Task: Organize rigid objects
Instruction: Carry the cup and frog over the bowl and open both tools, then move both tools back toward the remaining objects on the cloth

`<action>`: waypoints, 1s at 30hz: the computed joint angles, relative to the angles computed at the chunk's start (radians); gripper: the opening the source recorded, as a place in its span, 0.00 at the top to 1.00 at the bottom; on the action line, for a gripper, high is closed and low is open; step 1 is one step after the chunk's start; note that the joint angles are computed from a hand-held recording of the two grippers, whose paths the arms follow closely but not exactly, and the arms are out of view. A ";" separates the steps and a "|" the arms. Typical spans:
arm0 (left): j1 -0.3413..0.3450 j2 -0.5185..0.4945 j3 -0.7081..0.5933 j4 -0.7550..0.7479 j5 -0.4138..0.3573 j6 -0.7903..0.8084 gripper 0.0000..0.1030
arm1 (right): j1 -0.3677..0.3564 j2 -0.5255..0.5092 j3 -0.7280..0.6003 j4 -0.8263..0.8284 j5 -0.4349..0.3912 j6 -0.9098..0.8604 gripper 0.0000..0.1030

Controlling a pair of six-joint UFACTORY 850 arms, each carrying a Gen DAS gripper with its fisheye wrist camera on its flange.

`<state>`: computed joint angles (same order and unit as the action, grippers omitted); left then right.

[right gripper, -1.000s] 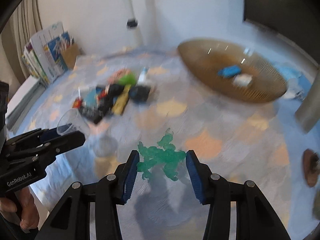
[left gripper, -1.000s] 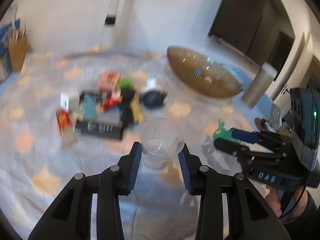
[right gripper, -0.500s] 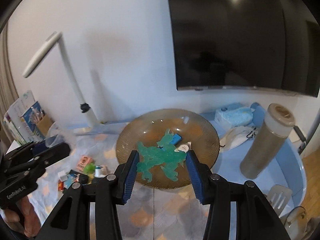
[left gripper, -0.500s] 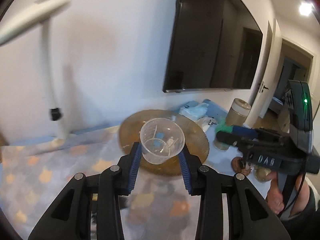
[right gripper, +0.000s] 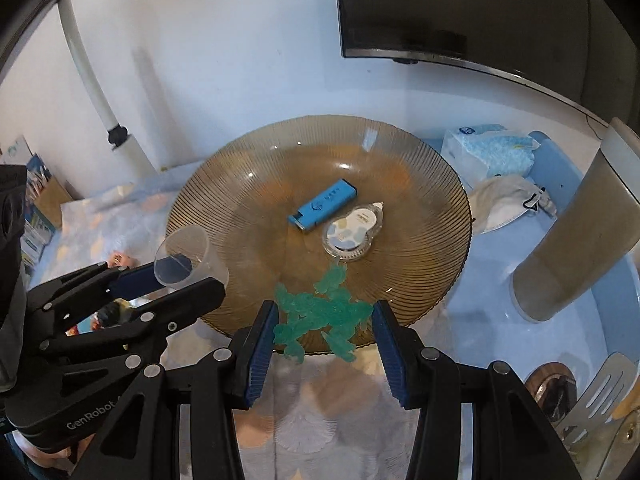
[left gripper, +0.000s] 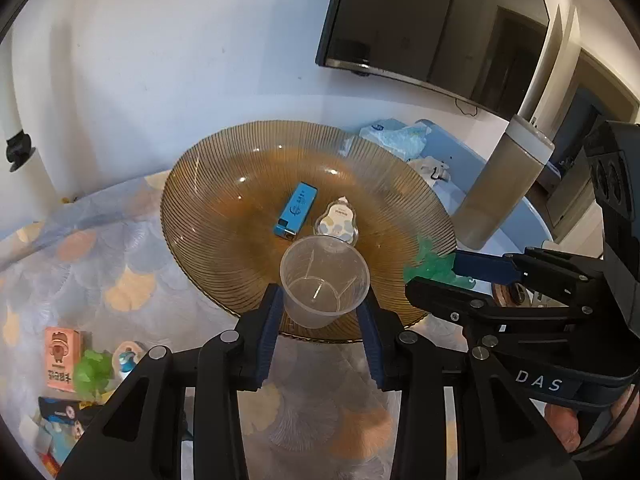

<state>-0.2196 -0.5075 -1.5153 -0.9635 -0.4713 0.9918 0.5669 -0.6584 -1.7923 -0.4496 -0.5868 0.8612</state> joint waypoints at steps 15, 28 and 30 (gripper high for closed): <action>0.102 0.196 0.180 -0.338 0.017 0.292 0.37 | 0.015 0.176 0.148 -0.291 0.035 0.323 0.47; 0.315 0.598 0.534 -0.564 0.152 0.438 0.37 | 0.170 0.226 0.130 -0.399 0.116 0.387 0.43; 0.354 0.624 0.569 -0.585 0.147 0.448 0.37 | 0.190 0.209 0.115 -0.411 0.118 0.382 0.43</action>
